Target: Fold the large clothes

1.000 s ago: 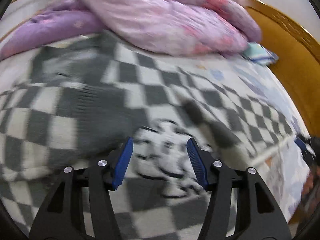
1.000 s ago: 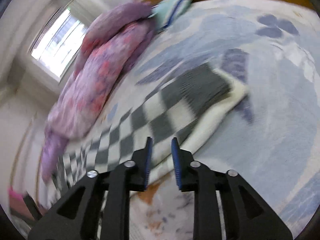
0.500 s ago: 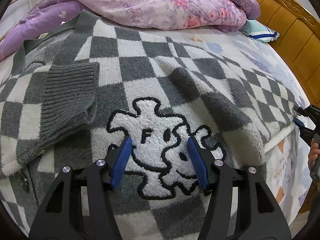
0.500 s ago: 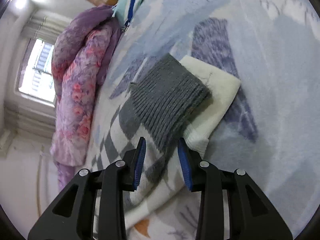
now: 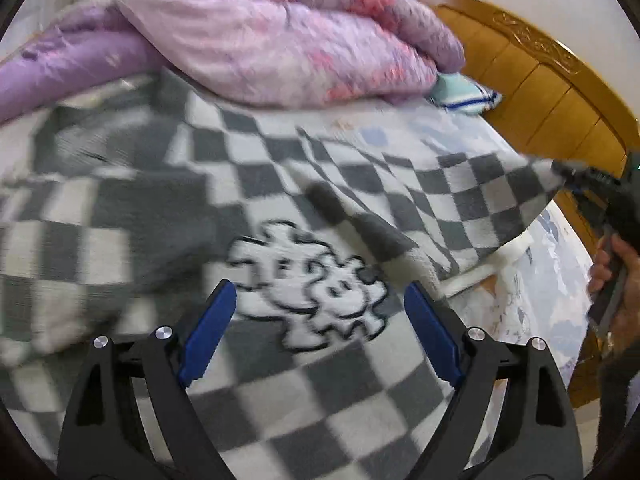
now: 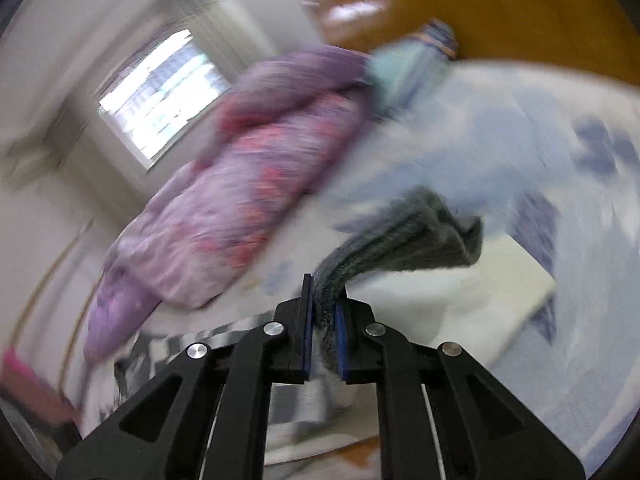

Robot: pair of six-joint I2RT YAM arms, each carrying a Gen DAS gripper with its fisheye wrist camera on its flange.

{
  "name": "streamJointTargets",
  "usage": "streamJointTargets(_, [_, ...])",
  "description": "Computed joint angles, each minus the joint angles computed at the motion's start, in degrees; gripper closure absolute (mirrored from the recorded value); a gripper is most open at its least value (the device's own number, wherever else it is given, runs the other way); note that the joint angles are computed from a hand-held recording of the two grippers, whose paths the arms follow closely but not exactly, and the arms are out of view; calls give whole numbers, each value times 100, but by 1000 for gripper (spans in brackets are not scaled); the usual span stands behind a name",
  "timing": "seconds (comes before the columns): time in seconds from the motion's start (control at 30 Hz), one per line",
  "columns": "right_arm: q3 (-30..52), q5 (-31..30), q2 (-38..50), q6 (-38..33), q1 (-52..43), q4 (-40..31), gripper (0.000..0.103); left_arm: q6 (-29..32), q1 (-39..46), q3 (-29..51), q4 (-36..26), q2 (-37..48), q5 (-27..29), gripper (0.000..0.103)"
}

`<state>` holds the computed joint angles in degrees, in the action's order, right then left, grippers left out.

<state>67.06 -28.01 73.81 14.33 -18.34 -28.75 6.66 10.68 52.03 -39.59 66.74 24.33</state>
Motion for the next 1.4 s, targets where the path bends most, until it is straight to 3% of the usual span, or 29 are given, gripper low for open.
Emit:
streamJointTargets(0.17, [625, 1698, -546, 215, 2739, -346, 94, 1065, 1760, 486, -733, -30, 225, 17])
streamJointTargets(0.3, [1259, 2957, 25, 511, 4809, -364, 94, 1867, 3741, 1310, -1147, 930, 746, 17])
streamJointTargets(0.4, [1840, 3722, 820, 739, 6064, -314, 94, 2295, 4697, 1907, -1337, 1606, 959, 17])
streamJointTargets(0.53, [2997, 4273, 2226, 1009, 7156, -482, 94, 2700, 5615, 2804, -1725, 2543, 1148, 17])
streamJointTargets(0.67, [4513, 4366, 3828, 1311, 7762, -957, 94, 3111, 6173, 3292, -2038, 3002, 1292, 17])
streamJointTargets(0.77, [6262, 4396, 5292, 1281, 8058, -1935, 93, 3242, 6346, 3638, -2230, 3322, 1338, 17])
streamJointTargets(0.83, [6747, 4467, 5871, 1327, 8238, -2327, 87, 3332, 6417, 3857, -2360, 3504, 1330, 17])
streamJointTargets(0.87, [6758, 4416, 6001, 1379, 8312, -2477, 85, 3396, 6461, 3931, -2421, 3569, 1341, 17])
streamJointTargets(0.93, [6023, 4156, 5768, 1468, 8345, -2120, 81, 3469, 6504, 4054, -2535, 3654, 1358, 17])
streamJointTargets(1.0, [5088, 4052, 5295, 1434, 8340, -1510, 77, 3451, 6504, 4028, -2553, 3623, 1400, 17])
streamJointTargets(1.1, [3737, 3362, 4368, 1380, 8177, -668, 60, 3408, 6398, 3979, -2603, 3558, 1494, 17])
streamJointTargets(1.2, [2935, 3108, 3566, 1121, 8037, -471, 55, 3280, 6157, 3794, -2577, 3303, 1558, 17])
streamJointTargets(1.33, [1883, 2925, 2504, 1209, 7335, -397, 56, 3023, 5635, 3434, -2432, 2892, 1567, 17])
streamJointTargets(1.4, [1540, 2850, 2187, 1277, 6778, -550, 76, 2889, 5290, 3202, -2252, 2718, 1413, 17])
